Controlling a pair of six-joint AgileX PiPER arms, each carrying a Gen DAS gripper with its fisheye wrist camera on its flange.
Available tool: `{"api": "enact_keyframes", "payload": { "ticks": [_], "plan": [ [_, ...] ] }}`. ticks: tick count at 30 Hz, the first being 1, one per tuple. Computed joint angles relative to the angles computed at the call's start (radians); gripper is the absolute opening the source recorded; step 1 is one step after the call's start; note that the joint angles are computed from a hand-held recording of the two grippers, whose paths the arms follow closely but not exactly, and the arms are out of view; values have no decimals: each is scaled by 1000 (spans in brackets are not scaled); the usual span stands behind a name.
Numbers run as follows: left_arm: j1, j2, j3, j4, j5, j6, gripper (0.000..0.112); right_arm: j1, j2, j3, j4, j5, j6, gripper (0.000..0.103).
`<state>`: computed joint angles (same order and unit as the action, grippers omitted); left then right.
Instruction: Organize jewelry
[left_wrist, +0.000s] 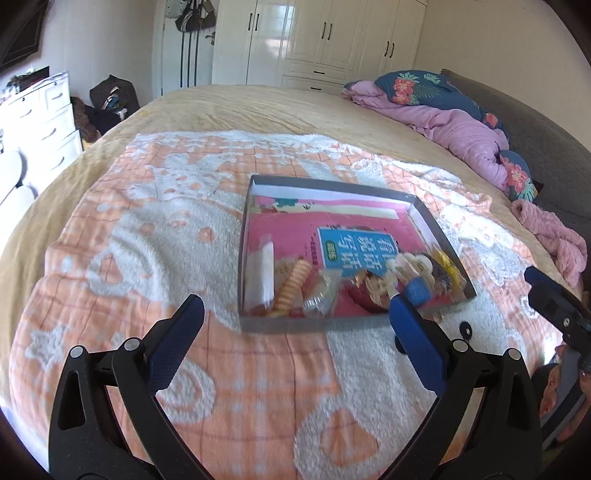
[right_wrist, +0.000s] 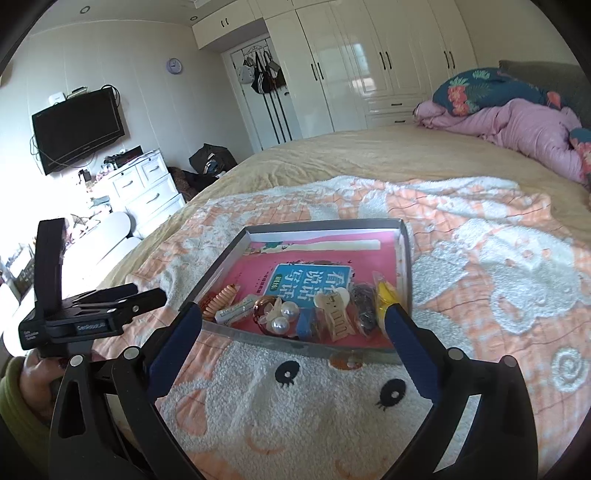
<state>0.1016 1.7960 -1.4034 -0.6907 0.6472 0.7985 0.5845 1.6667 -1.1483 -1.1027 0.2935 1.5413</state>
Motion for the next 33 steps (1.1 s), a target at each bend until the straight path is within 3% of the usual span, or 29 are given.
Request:
{"api": "enact_keyframes", "payload": {
  "ticks": [4,12,33],
  "plan": [
    [-5,-79,130,-43,-40,74,94,36,-32,60,-90,38,112,99],
    [-22,-151,314,-97,-105,166,94,86,-50,141,-92,99,160,99],
    [-26,-141,324,-96,-114,155,94,96,-10,145,-56,78,134,99]
  ]
}}
